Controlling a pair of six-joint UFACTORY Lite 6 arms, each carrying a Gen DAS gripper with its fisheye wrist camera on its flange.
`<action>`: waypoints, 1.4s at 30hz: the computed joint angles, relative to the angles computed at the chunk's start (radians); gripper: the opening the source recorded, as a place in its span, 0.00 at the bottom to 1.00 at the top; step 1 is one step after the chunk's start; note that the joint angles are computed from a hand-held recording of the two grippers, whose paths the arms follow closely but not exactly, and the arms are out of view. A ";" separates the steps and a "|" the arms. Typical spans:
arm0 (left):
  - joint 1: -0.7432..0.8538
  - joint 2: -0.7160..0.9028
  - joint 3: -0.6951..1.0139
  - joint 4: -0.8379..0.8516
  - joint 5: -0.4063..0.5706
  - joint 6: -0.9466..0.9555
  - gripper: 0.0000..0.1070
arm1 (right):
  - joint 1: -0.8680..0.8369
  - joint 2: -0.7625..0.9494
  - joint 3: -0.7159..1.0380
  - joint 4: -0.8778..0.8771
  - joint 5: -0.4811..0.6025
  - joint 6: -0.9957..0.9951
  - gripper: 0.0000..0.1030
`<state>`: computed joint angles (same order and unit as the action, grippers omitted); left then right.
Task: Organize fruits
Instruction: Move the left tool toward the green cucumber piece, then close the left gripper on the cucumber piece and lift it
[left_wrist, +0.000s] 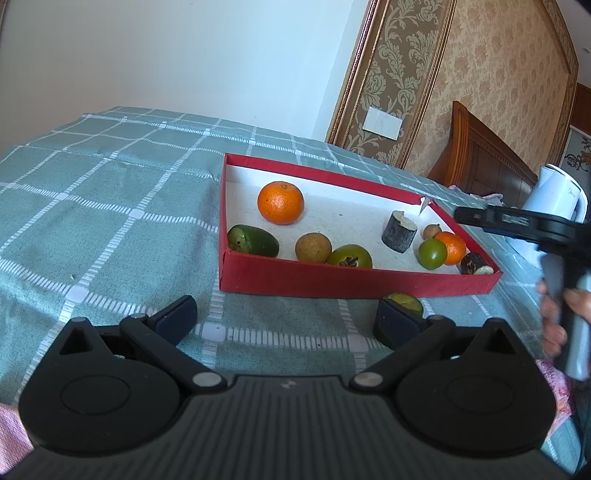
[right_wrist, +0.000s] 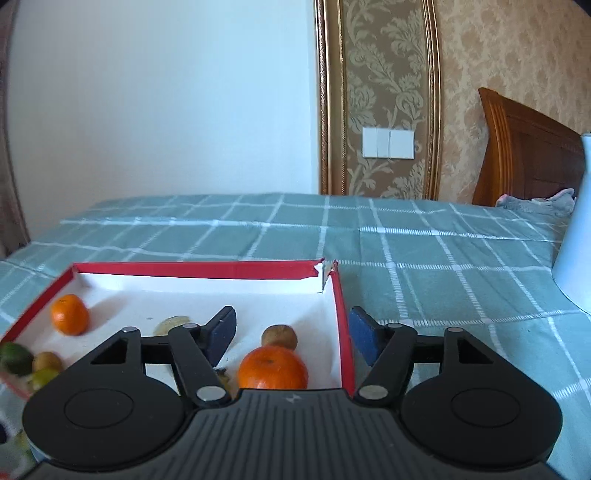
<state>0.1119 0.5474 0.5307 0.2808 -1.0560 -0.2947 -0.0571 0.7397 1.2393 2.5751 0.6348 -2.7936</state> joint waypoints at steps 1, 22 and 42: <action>0.000 0.000 0.000 -0.001 0.001 0.002 0.96 | -0.016 -0.034 -0.055 -0.036 0.036 0.013 0.65; -0.328 -0.091 -0.036 -0.282 0.040 0.065 0.96 | -0.196 -0.104 -0.300 -0.230 0.207 0.100 0.80; -0.366 0.013 0.097 -0.327 0.123 0.122 0.29 | -0.182 -0.100 -0.296 -0.230 0.169 0.104 0.83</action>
